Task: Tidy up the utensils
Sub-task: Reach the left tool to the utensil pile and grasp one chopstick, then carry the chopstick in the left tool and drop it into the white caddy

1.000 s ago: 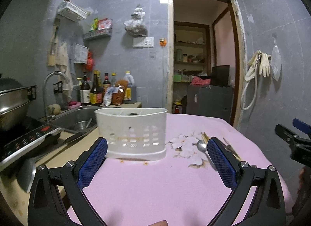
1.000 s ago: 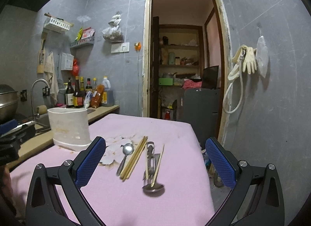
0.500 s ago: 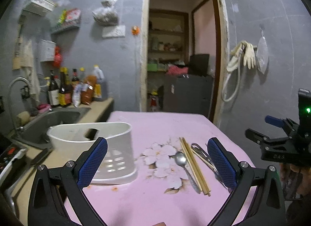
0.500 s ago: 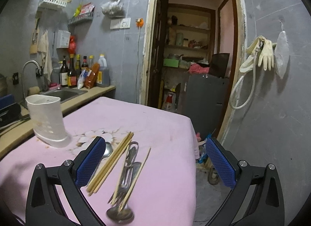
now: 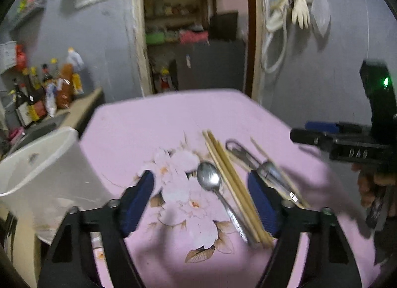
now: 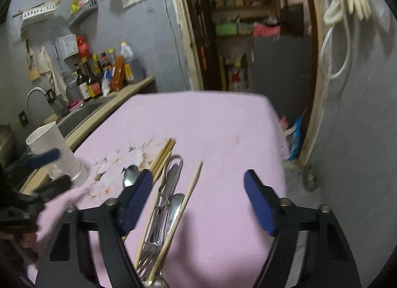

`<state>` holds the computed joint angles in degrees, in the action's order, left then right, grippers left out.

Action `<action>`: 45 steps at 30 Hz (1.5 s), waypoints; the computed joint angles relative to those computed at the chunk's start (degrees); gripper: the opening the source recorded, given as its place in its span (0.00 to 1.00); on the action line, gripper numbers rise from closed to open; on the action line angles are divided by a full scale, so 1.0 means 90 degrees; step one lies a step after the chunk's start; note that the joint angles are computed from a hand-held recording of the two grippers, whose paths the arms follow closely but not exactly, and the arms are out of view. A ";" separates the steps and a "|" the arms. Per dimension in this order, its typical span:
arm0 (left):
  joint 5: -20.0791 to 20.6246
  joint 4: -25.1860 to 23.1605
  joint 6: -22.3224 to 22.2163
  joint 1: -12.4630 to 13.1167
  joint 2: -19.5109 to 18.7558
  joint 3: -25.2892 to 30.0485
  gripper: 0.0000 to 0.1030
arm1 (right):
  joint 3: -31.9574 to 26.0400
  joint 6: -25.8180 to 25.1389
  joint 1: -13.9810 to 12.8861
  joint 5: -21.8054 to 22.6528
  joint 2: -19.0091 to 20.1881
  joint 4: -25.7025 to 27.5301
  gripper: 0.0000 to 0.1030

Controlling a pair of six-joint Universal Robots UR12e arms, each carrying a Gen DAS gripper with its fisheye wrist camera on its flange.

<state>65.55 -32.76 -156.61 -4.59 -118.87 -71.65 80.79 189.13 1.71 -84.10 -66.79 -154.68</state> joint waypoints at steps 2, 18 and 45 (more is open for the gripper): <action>-0.0026 -0.0524 0.0120 -0.0005 -0.0140 0.0233 0.47 | -0.0101 -0.0074 0.0001 0.0065 0.0063 0.0239 0.50; -0.0153 -0.2572 0.0111 -0.0001 -0.1071 0.1761 0.22 | -0.1065 -0.0161 -0.0019 0.0149 0.0651 0.1806 0.16; 0.0014 -0.0440 -0.0342 -0.0023 -0.0680 0.0843 0.00 | -0.0445 0.1374 -0.0140 0.0715 0.0412 0.0759 0.03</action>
<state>65.67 -36.72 -159.69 -4.80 -124.99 -64.06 76.79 201.50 0.45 -77.66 -63.08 -147.84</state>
